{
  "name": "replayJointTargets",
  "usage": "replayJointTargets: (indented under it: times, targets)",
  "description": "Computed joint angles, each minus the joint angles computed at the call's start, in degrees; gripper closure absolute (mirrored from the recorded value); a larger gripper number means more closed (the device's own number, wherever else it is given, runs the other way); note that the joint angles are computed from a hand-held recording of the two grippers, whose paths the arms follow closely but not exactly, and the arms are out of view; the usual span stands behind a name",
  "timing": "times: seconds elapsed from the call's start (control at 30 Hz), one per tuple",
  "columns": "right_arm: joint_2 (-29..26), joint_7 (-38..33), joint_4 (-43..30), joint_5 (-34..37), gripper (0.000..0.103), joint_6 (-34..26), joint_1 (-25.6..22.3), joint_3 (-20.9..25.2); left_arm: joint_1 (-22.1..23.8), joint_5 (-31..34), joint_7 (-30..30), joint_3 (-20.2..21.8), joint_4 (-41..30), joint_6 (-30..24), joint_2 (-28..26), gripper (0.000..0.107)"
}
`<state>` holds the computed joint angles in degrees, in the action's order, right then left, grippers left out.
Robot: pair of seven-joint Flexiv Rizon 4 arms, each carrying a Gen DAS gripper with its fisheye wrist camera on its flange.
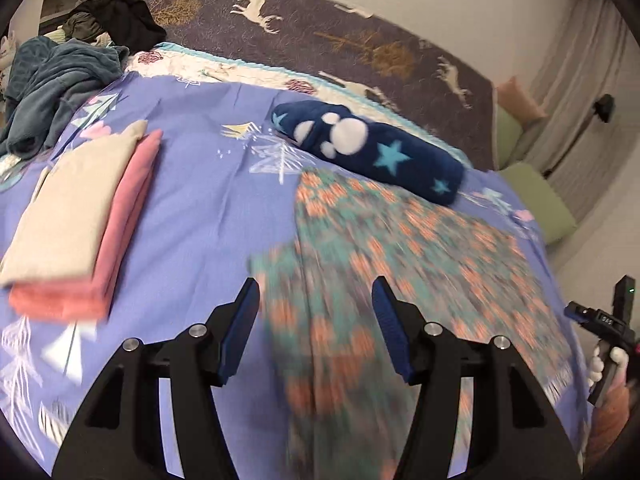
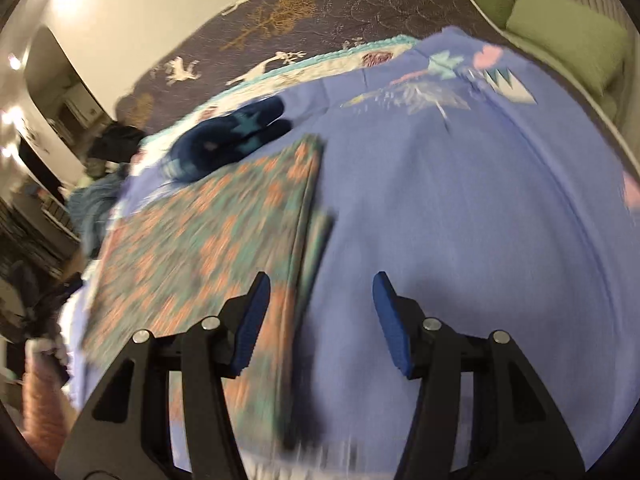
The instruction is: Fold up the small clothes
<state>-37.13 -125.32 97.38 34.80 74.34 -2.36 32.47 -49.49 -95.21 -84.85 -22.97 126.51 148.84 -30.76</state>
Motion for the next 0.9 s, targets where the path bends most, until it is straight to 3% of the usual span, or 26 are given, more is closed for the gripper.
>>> replayJointTargets:
  times: [0.13,0.23,0.37,0.47,0.6,0.67,0.73,0.77,0.8,0.83,0.9]
  targets:
    - [4.2,-6.2,5.6,8.2,0.048,-6.0,-8.7,5.7,-5.2,-0.6,-6.4,-1.9,0.3,4.0,-0.5,0.048]
    - [6.9,-11.7,8.7,14.9,0.044,-10.7,-12.9,8.1,-7.9,4.4,-15.0,-2.1,1.7,3.0,-1.2,0.048]
    - [7.7,-14.0,10.0,19.4,0.038,-15.6,-12.9,7.6,-6.4,26.5,-38.2,1.6,6.2,-0.9,-4.5,0.048]
    - [5.8,-10.6,8.7,20.8,0.037,-17.3,-9.6,4.7,-4.7,33.7,-45.9,4.1,5.9,-0.6,-7.5,0.047]
    - [2.1,-11.5,3.9,30.4,0.031,-17.0,-8.5,3.9,-3.0,36.8,-51.7,7.0,5.3,4.8,-10.6,0.047]
    - [0.6,-12.1,1.6,33.6,0.029,-16.8,-7.2,3.1,-2.1,35.7,-51.6,7.4,4.3,6.0,-11.6,0.057]
    - [-0.3,-12.8,-0.3,35.9,0.029,-13.7,-4.0,1.5,-0.6,36.4,-52.3,7.1,4.2,5.8,-12.3,0.091]
    - [-0.2,-13.3,-0.7,36.6,0.036,-12.1,-2.4,0.7,0.9,39.7,-55.6,7.2,4.9,6.5,-13.0,0.093]
    - [0.1,-12.8,-1.0,36.2,0.053,-10.1,0.1,-0.6,1.7,41.6,-58.0,7.4,5.4,7.7,-13.4,0.094]
    - [0.2,-11.4,-1.4,35.1,0.092,-9.8,2.1,-2.1,1.9,42.7,-59.5,7.5,5.7,9.1,-13.6,0.095]
    - [0.2,-7.7,-2.0,34.4,0.092,-12.5,2.6,-3.4,0.4,39.7,-56.4,7.1,5.1,9.5,-13.0,0.096]
